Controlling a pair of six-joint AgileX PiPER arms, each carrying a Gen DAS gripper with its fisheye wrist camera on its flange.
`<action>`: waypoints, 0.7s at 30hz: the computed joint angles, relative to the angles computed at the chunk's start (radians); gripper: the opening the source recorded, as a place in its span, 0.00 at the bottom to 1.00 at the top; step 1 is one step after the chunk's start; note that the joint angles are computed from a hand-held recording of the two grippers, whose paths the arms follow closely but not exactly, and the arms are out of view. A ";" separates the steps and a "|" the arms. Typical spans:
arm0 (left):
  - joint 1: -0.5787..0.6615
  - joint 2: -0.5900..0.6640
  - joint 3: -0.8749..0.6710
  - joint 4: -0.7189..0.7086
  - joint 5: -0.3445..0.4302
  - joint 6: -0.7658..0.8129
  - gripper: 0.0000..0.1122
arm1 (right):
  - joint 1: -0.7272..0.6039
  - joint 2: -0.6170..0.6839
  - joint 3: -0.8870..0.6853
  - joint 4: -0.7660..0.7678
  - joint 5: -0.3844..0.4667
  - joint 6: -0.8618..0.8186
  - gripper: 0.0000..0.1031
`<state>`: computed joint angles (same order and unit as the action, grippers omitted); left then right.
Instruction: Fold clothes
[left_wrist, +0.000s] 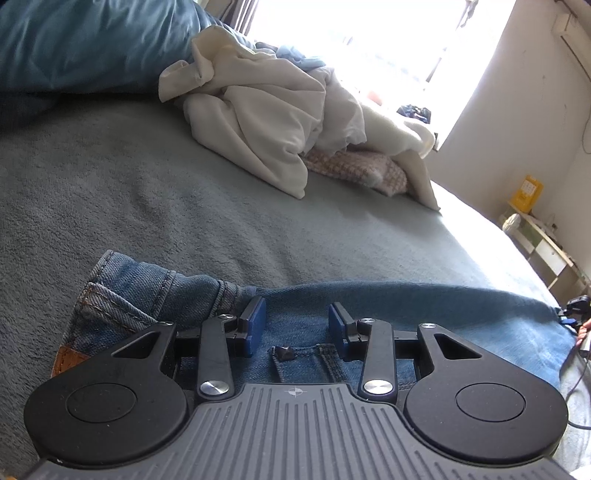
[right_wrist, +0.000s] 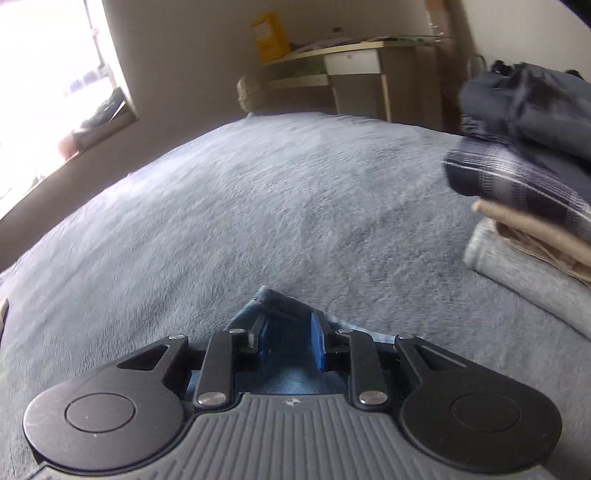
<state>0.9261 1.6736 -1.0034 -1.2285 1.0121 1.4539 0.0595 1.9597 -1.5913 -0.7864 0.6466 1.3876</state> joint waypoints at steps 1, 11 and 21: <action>0.004 0.003 0.000 -0.003 0.005 0.003 0.34 | 0.019 -0.022 0.021 -0.068 0.042 0.100 0.26; 0.025 0.024 -0.019 -0.007 0.048 -0.020 0.34 | 0.162 -0.476 0.376 -0.086 0.057 0.461 0.29; -0.022 -0.100 -0.041 0.086 -0.020 -0.126 0.51 | 0.445 -0.686 0.442 0.228 -0.020 0.479 0.31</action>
